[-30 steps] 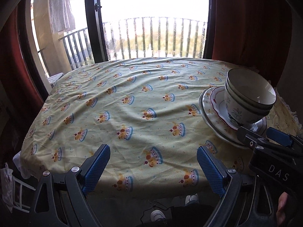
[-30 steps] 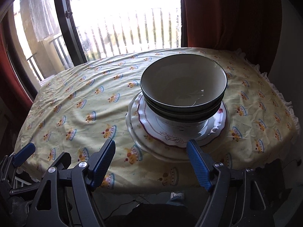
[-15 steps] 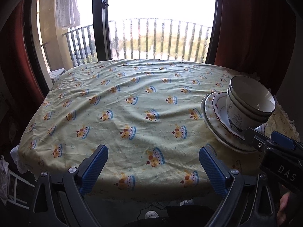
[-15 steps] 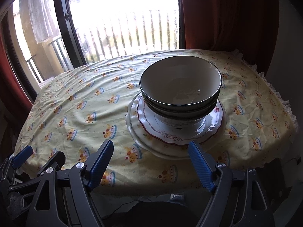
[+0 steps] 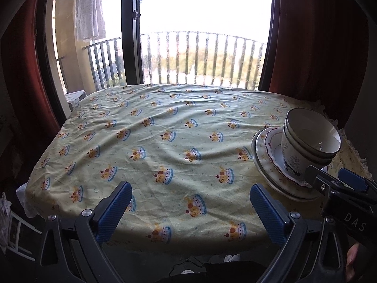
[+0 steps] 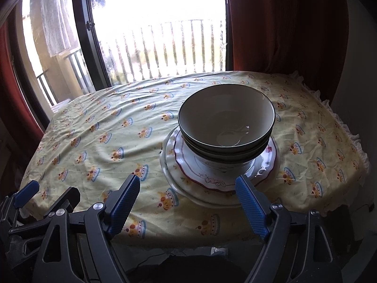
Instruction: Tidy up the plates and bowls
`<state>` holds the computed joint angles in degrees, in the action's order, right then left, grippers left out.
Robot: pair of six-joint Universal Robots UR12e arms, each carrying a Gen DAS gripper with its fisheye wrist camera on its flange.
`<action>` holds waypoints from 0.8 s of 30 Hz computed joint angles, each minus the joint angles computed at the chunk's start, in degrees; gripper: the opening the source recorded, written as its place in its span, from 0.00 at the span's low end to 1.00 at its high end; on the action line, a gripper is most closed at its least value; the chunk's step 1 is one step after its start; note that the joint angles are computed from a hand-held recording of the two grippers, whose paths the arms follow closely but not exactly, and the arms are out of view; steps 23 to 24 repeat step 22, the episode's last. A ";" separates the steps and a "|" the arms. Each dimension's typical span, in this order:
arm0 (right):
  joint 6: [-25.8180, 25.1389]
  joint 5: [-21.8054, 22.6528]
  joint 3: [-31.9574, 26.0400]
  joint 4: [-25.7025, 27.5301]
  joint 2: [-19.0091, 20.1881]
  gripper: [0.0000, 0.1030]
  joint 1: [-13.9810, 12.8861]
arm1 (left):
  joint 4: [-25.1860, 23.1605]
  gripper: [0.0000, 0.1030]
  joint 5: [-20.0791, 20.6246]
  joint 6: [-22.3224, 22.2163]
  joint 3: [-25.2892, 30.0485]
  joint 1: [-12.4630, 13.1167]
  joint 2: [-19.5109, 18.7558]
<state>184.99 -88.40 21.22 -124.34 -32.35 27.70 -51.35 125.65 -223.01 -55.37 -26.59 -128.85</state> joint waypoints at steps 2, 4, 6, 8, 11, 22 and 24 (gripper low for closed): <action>-0.12 0.05 0.19 -0.21 -0.11 0.84 0.00 | 0.02 0.98 0.18 -0.03 0.04 -0.04 -0.02; -0.13 0.04 0.45 -0.36 -0.25 0.84 -0.01 | -0.03 0.98 0.18 -0.02 0.05 -0.05 -0.03; -0.10 0.06 0.39 -0.30 -0.22 0.84 -0.01 | -0.08 0.98 0.15 -0.01 0.08 -0.05 -0.04; -0.09 0.03 0.34 -0.30 -0.19 0.84 -0.02 | -0.33 0.98 0.17 -0.06 0.19 -0.07 -0.09; 0.06 -0.40 0.99 -0.90 -0.54 0.85 0.05 | -0.81 0.98 0.58 -0.13 0.11 -0.11 0.11; 0.38 -1.22 1.75 -0.99 -0.93 0.88 0.13 | -0.72 0.98 0.44 -0.07 -0.33 -0.02 0.42; 0.38 -1.22 1.75 -0.99 -0.93 0.88 0.13 | -0.72 0.98 0.44 -0.07 -0.33 -0.02 0.42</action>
